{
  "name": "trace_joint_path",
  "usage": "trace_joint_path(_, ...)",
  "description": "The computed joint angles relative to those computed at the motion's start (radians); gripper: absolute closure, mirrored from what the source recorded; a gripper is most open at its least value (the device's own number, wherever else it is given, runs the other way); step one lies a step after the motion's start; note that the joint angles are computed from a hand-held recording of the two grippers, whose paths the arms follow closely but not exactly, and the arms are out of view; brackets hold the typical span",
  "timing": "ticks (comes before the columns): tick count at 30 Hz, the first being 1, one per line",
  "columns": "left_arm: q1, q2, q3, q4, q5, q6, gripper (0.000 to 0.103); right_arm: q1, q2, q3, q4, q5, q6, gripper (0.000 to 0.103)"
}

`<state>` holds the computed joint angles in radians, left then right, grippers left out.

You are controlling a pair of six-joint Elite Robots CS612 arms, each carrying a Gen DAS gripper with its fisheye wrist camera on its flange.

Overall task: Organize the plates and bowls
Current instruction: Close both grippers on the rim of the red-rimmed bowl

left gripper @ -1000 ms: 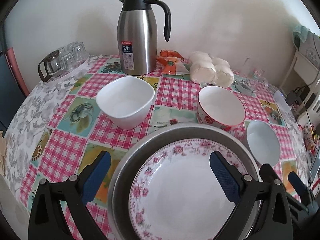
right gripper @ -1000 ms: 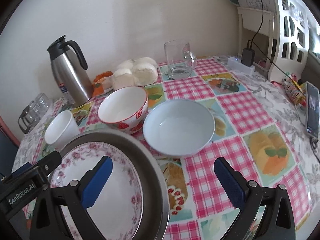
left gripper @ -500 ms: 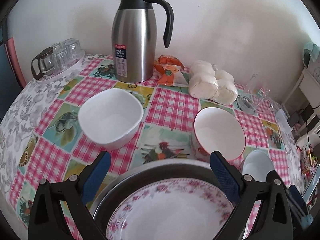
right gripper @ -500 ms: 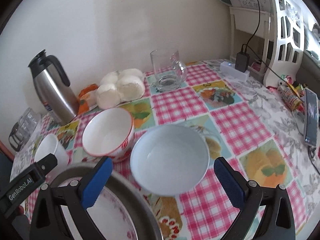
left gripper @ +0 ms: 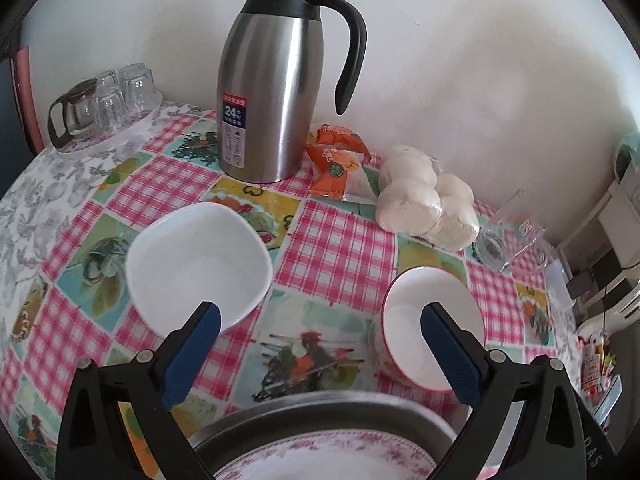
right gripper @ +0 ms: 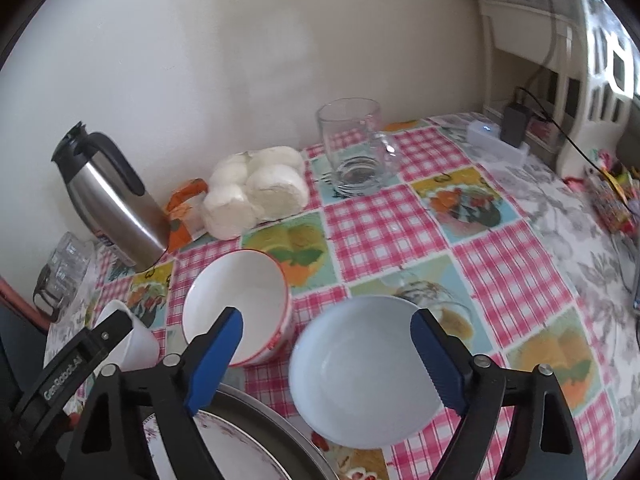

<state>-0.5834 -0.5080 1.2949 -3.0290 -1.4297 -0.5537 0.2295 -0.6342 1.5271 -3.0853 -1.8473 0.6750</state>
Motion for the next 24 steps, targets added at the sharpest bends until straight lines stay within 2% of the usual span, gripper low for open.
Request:
trace_joint_path(3, 0.005, 0.011, -0.028, 0.036, -0.056, 0.022, 0.002, -0.004, 0.011, -0.018, 0.004, 0.013, -0.007, 0.02)
trace_joint_path(8, -0.003, 0.031, -0.077, 0.098, -0.063, 0.051, 0.003, -0.015, 0.032, -0.045, 0.019, 0.045, 0.002, 0.029)
trace_joint_path(10, -0.004, 0.043, -0.098, 0.128, -0.069, 0.058, 0.003, -0.02, 0.043, -0.06, 0.031, 0.063, -0.002, 0.036)
trace_joint_path(12, -0.001, 0.055, -0.12, 0.168, -0.077, 0.053, 0.004, -0.024, 0.051, -0.067, 0.034, 0.078, -0.005, 0.037)
trace_joint_path(13, 0.0, 0.059, -0.127, 0.182, -0.087, 0.052, 0.008, -0.026, 0.056, -0.072, 0.031, 0.086, -0.007, 0.037)
trace_joint_path(16, 0.007, 0.075, -0.149, 0.211, -0.131, 0.05, 0.029, -0.028, 0.07, -0.088, 0.041, 0.101, -0.016, 0.042)
trace_joint_path(19, 0.013, 0.086, -0.161, 0.226, -0.171, 0.046, 0.034, -0.025, 0.086, -0.106, 0.041, 0.118, -0.038, 0.05)
trace_joint_path(23, 0.017, 0.094, -0.168, 0.235, -0.215, 0.049, 0.055, -0.018, 0.101, -0.128, 0.045, 0.127, -0.069, 0.058)
trace_joint_path(24, 0.017, 0.095, -0.169, 0.237, -0.217, 0.052, 0.058, -0.016, 0.104, -0.132, 0.045, 0.128, -0.078, 0.061)
